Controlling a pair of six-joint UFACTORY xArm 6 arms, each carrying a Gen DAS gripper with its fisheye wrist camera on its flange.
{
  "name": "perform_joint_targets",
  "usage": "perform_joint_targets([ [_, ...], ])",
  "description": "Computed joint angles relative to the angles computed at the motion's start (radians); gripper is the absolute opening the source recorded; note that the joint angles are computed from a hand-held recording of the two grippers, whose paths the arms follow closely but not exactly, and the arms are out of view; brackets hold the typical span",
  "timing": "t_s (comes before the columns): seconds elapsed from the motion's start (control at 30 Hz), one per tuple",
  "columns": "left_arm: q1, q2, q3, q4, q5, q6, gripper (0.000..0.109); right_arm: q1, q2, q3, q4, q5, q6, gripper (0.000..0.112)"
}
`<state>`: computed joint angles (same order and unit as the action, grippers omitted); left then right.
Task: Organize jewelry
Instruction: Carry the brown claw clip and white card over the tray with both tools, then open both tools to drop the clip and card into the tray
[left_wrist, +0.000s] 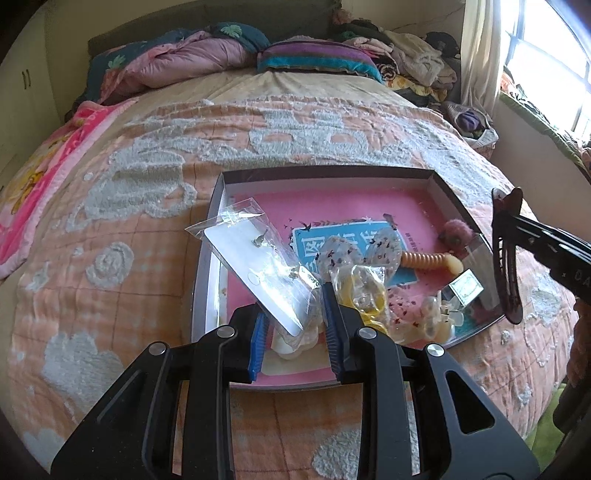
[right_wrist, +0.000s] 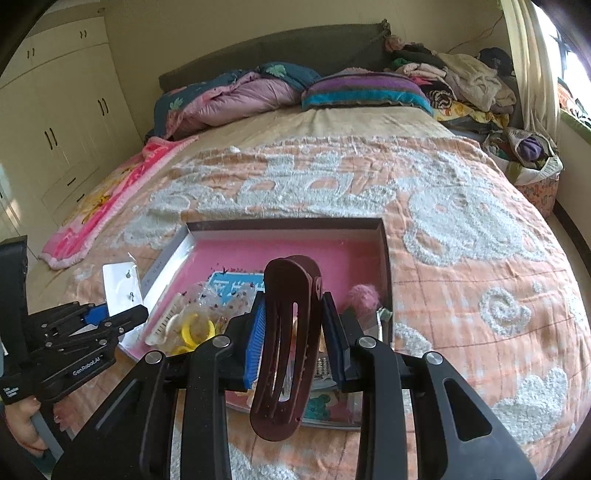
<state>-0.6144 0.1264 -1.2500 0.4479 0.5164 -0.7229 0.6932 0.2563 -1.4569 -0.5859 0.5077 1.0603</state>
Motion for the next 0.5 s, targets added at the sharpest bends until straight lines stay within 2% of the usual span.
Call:
perform_joint_targets([
  [0.33, 0.007, 0.022, -0.001, -0.021, 0.0, 0.015, 0.02, 0.007, 0.088, -0.083, 0.079, 0.023, -0.07, 0.029],
  [0.5, 0.007, 0.023, 0.0, -0.027, 0.002, 0.019, 0.021, 0.01, 0.091, -0.087, 0.075, 0.03, -0.061, 0.03],
])
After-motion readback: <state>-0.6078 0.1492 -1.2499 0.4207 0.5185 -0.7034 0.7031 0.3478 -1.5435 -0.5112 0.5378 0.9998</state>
